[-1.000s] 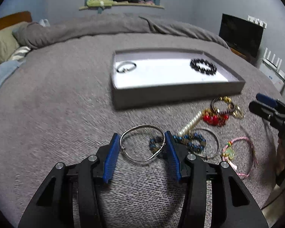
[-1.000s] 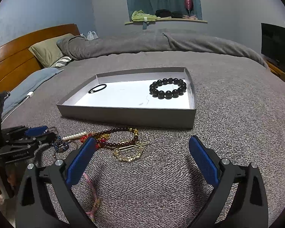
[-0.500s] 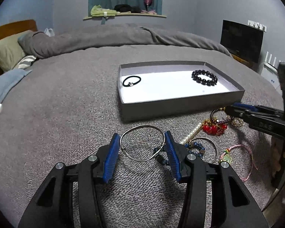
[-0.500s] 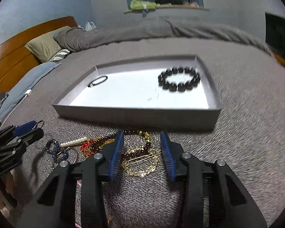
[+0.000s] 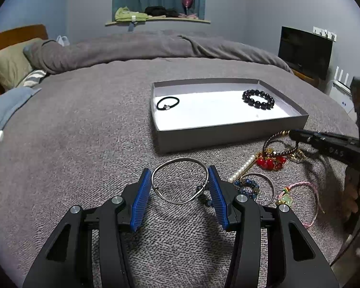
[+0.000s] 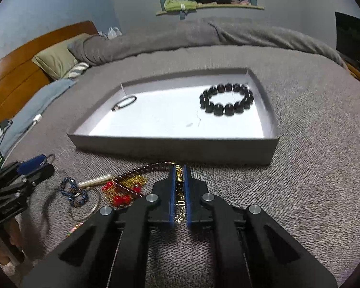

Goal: Organize jewelry
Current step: 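Grasp the silver bangle with the left tool while the right tool grasps the thin dark bead bracelet, then carry both bracelets into the white box and open both tools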

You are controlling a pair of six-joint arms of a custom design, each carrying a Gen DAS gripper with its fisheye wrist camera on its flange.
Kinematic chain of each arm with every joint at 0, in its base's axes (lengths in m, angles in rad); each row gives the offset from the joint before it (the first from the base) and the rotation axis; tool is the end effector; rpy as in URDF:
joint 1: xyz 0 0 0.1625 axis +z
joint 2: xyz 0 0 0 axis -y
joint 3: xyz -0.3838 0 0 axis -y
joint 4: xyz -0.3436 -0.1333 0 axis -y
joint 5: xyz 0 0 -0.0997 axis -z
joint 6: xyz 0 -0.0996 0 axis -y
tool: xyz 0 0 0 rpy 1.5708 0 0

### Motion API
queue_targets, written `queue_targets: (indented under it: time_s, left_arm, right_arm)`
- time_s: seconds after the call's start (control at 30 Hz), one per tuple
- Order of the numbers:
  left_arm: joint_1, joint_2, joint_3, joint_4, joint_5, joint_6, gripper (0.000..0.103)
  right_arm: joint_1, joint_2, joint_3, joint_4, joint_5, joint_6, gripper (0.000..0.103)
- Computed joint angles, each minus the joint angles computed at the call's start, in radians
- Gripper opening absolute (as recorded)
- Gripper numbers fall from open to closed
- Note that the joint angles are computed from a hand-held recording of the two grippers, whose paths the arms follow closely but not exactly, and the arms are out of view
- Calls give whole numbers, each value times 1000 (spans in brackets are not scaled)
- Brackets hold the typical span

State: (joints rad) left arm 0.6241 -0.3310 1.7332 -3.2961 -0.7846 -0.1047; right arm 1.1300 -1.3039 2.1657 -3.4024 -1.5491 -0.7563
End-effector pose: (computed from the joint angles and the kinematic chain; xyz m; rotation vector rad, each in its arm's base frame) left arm -0.3171 -0.4795 -0.0866 0.8602 2.3311 -0.8654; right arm -0.0752 -0.4769 0.2978 0.3910 -2.3709 1.0606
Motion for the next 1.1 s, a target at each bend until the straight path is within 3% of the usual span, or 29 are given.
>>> queue_targets:
  time_s: [0.2, 0.43, 0.8, 1.1]
  left_arm:
    - [-1, -1, 3, -14, 2, 5, 50]
    - [-2, -3, 5, -21, -2, 11, 50]
    - [-27, -5, -34, -37, 33, 30, 50]
    - [-40, 40, -214, -29, 45, 145, 50]
  right_arm:
    - [-24, -54, 41, -38, 122, -11, 6]
    - [-32, -88, 75, -92, 184, -25, 6]
    - [-15, -128, 90, -136, 213, -47, 6]
    - [37, -97, -19, -140, 183, -8, 6]
